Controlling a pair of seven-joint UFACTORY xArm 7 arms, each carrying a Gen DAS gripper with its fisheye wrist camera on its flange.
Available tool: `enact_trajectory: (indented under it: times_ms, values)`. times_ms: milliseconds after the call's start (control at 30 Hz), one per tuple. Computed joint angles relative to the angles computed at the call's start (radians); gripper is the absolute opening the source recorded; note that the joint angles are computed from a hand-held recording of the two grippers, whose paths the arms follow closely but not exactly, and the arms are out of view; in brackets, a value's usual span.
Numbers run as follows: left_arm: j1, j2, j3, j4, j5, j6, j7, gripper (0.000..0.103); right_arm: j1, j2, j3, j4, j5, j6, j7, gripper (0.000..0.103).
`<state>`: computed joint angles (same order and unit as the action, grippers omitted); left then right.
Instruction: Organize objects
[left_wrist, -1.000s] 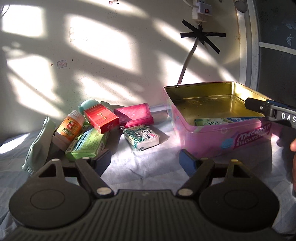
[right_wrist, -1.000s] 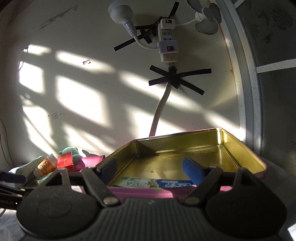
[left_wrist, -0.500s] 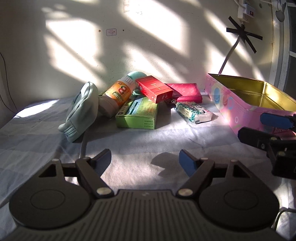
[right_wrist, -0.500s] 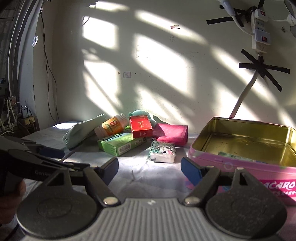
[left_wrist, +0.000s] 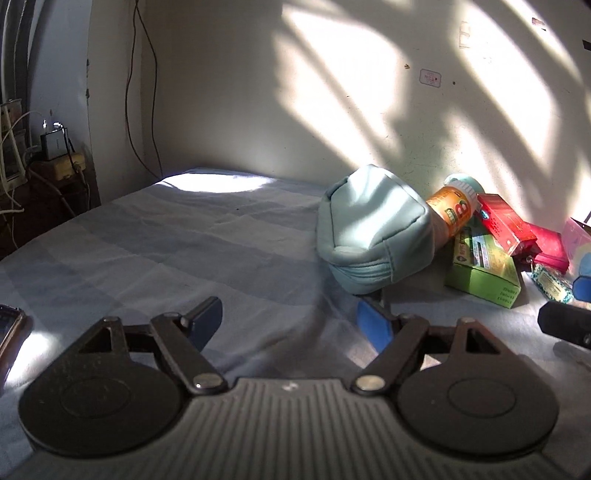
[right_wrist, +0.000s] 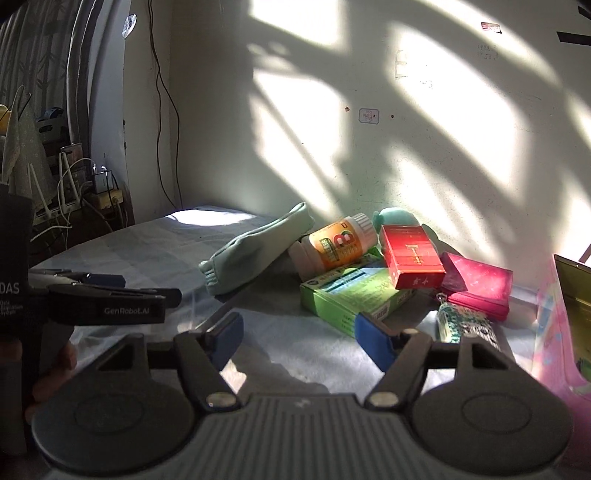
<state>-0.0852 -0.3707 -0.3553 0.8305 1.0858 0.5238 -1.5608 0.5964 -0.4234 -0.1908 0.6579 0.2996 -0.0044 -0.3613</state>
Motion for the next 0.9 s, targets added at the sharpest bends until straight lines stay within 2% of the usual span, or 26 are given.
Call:
enact_trajectory:
  times_ms: [67,100,200,267,367,433,467,567,667,800,900]
  values:
    - [0.013,-0.018,-0.001,-0.011,-0.003,0.01,-0.059,0.082,0.102,0.067,-0.077,0.092,0.058,0.039,-0.023,0.069]
    - [0.018,-0.027,-0.007,-0.016,-0.007,0.024,-0.089,0.082,0.165,0.124,-0.126,0.167,0.121,0.076,-0.041,0.068]
    - [0.025,-0.037,-0.005,-0.025,-0.011,0.017,-0.117,0.082,0.232,0.272,-0.19,0.351,0.313,0.189,-0.076,0.07]
    - [0.033,-0.036,-0.013,-0.025,0.006,0.015,-0.132,0.082,0.226,0.372,-0.207,0.469,0.427,0.299,-0.08,0.072]
    - [0.033,-0.028,-0.016,-0.02,0.02,0.014,-0.128,0.082,0.187,0.493,-0.2,0.589,0.436,0.414,0.037,0.07]
    - [0.031,-0.029,-0.017,-0.02,0.031,0.017,-0.13,0.083,0.108,0.529,-0.143,0.63,0.556,0.497,-0.017,0.046]
    - [0.03,-0.031,-0.016,-0.022,0.036,0.017,-0.135,0.084,0.107,0.525,-0.144,0.624,0.584,0.499,-0.031,0.043]
    - [0.029,-0.036,-0.003,-0.029,0.035,0.003,-0.144,0.084,0.071,0.457,-0.11,0.562,0.565,0.488,-0.088,0.037]
    - [0.039,-0.052,0.003,-0.043,0.041,-0.025,-0.169,0.084,0.018,0.334,-0.094,0.47,0.539,0.552,-0.191,0.037]
    - [0.067,-0.08,0.006,-0.07,0.061,-0.094,-0.212,0.085,-0.084,0.118,-0.119,0.335,0.487,0.759,-0.337,0.037]
    - [0.096,-0.093,0.007,-0.084,0.091,-0.195,-0.238,0.086,-0.182,-0.043,-0.143,0.25,0.415,0.905,-0.39,0.04]
